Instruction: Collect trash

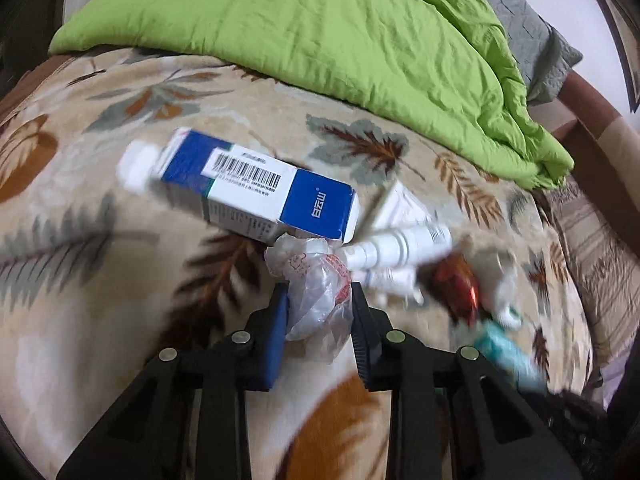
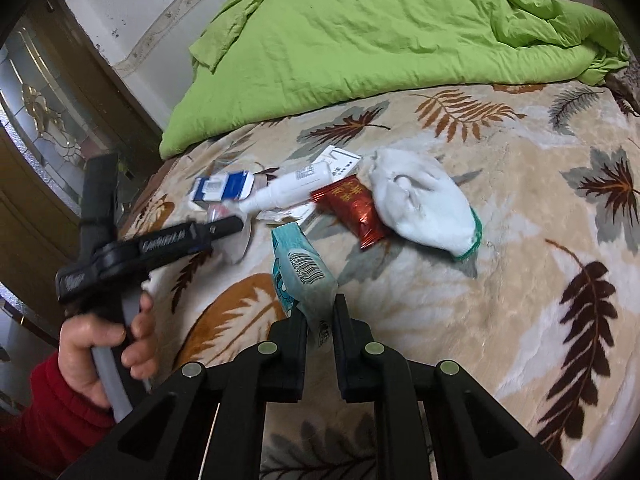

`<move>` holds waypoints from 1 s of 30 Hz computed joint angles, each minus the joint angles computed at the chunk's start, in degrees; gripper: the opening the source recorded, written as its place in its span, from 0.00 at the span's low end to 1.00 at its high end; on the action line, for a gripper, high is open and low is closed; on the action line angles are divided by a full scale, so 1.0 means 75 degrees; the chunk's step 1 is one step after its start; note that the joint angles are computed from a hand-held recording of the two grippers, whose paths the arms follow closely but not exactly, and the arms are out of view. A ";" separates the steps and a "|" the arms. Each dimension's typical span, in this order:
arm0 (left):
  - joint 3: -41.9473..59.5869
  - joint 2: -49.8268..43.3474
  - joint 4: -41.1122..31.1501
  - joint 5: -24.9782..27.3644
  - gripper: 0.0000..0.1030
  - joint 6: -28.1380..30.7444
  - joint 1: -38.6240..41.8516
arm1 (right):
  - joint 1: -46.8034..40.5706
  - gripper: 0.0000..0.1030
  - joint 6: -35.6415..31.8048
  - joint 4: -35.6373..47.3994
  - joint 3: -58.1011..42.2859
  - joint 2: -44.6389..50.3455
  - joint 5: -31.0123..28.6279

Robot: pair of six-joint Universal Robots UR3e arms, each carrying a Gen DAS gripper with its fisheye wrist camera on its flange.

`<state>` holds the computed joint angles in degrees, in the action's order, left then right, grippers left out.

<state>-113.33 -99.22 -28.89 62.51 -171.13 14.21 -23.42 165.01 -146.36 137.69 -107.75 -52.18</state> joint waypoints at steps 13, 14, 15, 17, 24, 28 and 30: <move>-0.2524 0.4237 -0.3021 -0.0712 0.27 0.1649 0.1348 | -0.0078 0.12 -0.0223 0.1488 0.0854 -0.2485 -0.0121; -0.2638 0.4257 -0.2841 -0.0537 0.27 0.1507 0.1263 | -0.0072 0.12 -0.0216 0.1497 0.0902 -0.2645 -0.0145; -0.2704 0.4230 -0.2682 -0.0453 0.27 0.1412 0.1210 | -0.0058 0.12 -0.0206 0.1500 0.0937 -0.2743 -0.0179; -0.2801 0.4066 -0.2294 -0.0301 0.30 0.1265 0.1074 | -0.0035 0.12 -0.0147 0.1379 0.0988 -0.2778 -0.0239; -0.2845 0.3248 -0.1012 0.0147 0.34 0.0924 0.0497 | -0.0429 0.12 -0.0099 0.1388 0.1146 -0.3069 -0.0005; -0.3222 0.3718 -0.0641 0.0183 0.29 0.1006 0.0452 | -0.0440 0.12 -0.0042 0.1281 0.1255 -0.3329 -0.0018; -0.3500 0.4099 -0.0273 0.0168 0.29 0.1045 0.0408 | -0.0474 0.12 0.0009 0.1232 0.1322 -0.3479 -0.0026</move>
<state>-139.58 -68.47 -30.93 63.77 -163.29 17.27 -26.98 165.07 -137.13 147.60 -133.84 -52.38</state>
